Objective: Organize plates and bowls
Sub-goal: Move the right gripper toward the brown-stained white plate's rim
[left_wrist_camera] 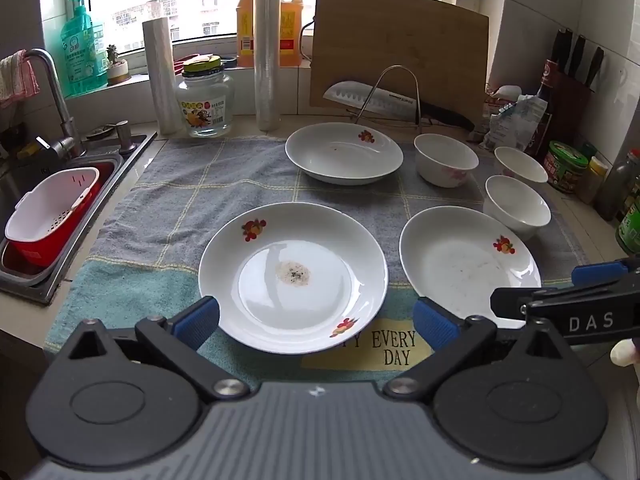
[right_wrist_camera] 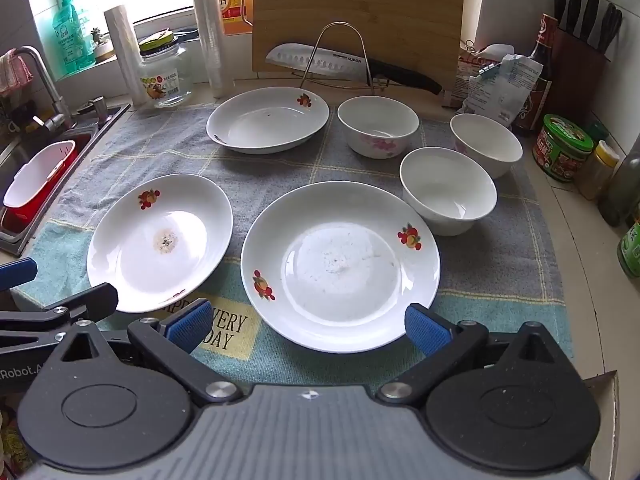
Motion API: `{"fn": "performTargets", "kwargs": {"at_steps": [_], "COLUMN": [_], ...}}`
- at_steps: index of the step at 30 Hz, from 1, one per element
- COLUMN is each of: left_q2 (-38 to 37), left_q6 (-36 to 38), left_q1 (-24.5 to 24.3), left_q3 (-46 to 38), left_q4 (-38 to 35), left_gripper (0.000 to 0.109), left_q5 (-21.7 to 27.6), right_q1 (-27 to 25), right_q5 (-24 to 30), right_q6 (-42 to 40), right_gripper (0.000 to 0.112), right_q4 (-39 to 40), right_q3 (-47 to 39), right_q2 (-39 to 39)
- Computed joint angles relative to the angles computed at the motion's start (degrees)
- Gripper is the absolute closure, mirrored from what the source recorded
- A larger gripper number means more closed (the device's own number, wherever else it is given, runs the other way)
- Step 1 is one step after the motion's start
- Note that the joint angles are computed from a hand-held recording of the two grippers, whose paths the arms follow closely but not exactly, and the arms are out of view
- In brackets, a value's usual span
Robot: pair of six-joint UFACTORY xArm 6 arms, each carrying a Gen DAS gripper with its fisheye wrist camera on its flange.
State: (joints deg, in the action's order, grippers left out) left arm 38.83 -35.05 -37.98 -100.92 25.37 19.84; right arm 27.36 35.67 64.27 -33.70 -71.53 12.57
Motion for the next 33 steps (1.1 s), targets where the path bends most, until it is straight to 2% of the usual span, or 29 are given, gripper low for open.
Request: {"fn": "performTargets", "kwargs": {"at_steps": [5, 8, 10, 11, 13, 16, 22, 25, 28, 33], "left_q2": [-0.12, -0.11, 0.18, 0.42, 0.85, 1.36, 4.23, 5.79, 7.67, 12.17], "left_q6": [-1.58, -2.45, -1.75, -0.84, 2.65, 12.46, 33.71, 47.58, 57.76, 69.94], "left_q1": [0.00, 0.31, 0.50, 0.66, 1.02, 1.57, 2.70, 3.33, 4.38, 6.30], "left_q3": [1.19, 1.79, 1.73, 1.72, 2.06, 3.55, 1.69, 0.31, -2.14, -9.17], "left_q4": [1.91, 3.48, 3.43, 3.02, 0.64, -7.61, -24.54, -34.67, -39.69, -46.19], "left_gripper": [0.006, 0.006, 0.006, 0.006, 0.006, 0.006, 0.006, 0.006, 0.006, 0.006], "left_q5": [-1.91, -3.17, -3.27, -3.64, -4.79, -7.88, -6.28, -5.42, -2.34, 4.19], "right_q1": [-1.58, -1.94, -1.71, -1.49, -1.46, -1.40, -1.28, -0.87, -0.80, -0.31], "right_q5": [-3.85, -7.72, -6.28, -3.36, -2.74, -0.35, 1.44, 3.53, 4.54, 7.52], "right_q6": [-3.65, -1.88, -3.19, -6.01, -6.59, -8.86, -3.82, -2.18, -1.53, -0.34], "right_gripper": [0.009, 0.009, 0.009, 0.009, 0.009, 0.009, 0.009, 0.009, 0.009, 0.009], "right_q4": [1.41, -0.07, 0.55, 2.64, 3.48, 6.93, 3.73, 2.84, 3.51, 4.28], "right_q3": [1.25, 2.01, 1.38, -0.21, -0.92, -2.75, -6.53, -9.39, -12.31, -18.20], "right_q2": [0.37, 0.54, 0.62, 1.48, 1.99, 3.21, 6.20, 8.25, 10.42, 14.49]}}
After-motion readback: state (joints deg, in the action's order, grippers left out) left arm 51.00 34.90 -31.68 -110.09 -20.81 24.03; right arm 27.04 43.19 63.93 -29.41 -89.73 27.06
